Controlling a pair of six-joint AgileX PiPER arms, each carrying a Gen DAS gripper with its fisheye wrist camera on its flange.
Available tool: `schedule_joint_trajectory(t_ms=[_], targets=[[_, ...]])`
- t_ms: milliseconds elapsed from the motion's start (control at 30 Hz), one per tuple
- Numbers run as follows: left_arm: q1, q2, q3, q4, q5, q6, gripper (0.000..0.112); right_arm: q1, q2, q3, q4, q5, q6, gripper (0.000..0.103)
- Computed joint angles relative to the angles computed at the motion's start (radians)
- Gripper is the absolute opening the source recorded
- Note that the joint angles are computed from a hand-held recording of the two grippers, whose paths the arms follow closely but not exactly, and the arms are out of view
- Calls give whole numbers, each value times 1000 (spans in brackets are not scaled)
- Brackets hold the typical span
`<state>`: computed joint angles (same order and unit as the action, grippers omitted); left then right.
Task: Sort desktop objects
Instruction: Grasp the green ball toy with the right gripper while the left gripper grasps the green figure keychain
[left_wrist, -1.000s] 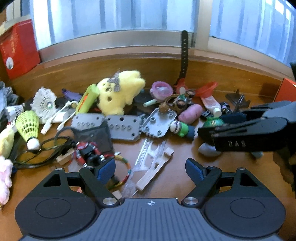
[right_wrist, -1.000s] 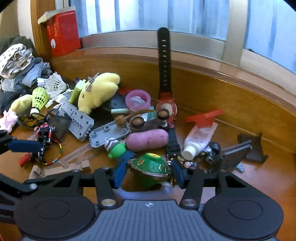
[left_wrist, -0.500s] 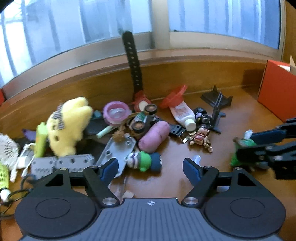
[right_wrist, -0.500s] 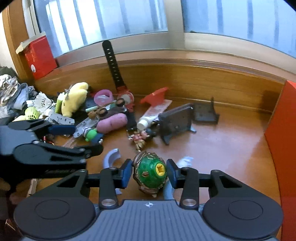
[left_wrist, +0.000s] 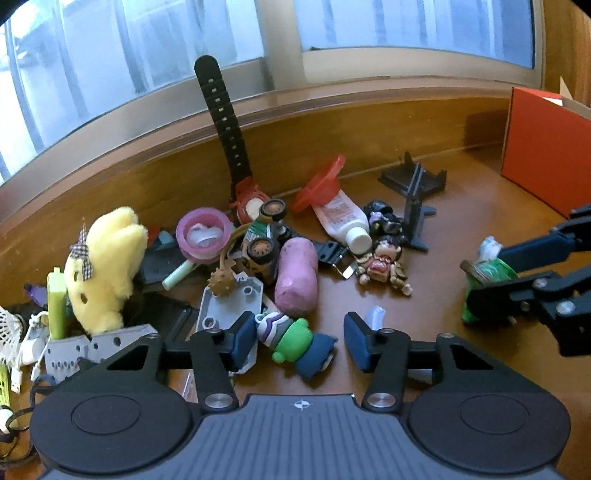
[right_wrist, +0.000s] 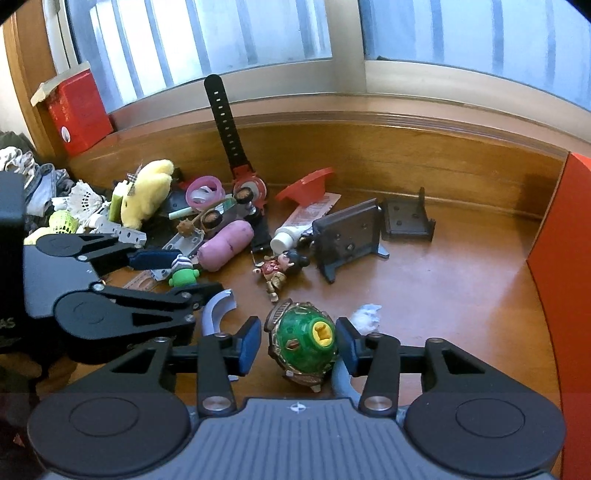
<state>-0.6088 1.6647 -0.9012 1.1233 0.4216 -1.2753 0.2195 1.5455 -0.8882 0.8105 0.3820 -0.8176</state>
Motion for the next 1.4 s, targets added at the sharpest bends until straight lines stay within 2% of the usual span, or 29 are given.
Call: schedule_joint_trajectory(t_ms=[133,433,500,533,800,933,1167,1267,1400], targets=[[0,-25,24,-28,-11,11,53,11,5,-4,-15,-4,12,50],[12,0,29,122,-75,-98,62,11,24,-2,-32,0,33,49],[2,-2,31,137,-59,-106,57,11,23,1,-38,-2,40,49],[-8,-6,36,146,-44,-113,49,10,22,3,-37,-4,40,49],[-55,-80,99,188,4,-175,49,3,19,10,-12,-8,16,49],[-47,-122,115,194,-4,-203,49,3,25,7,-1,-4,5,49],[19,-155,124,93,-97,-169,49,-1,53,-1,58,-5,-33,49],[21,-170,133,88,-98,-177,49,3,53,4,77,-22,-35,43],[10,-197,151,106,-85,-201,49,15,43,14,68,-40,-2,41]])
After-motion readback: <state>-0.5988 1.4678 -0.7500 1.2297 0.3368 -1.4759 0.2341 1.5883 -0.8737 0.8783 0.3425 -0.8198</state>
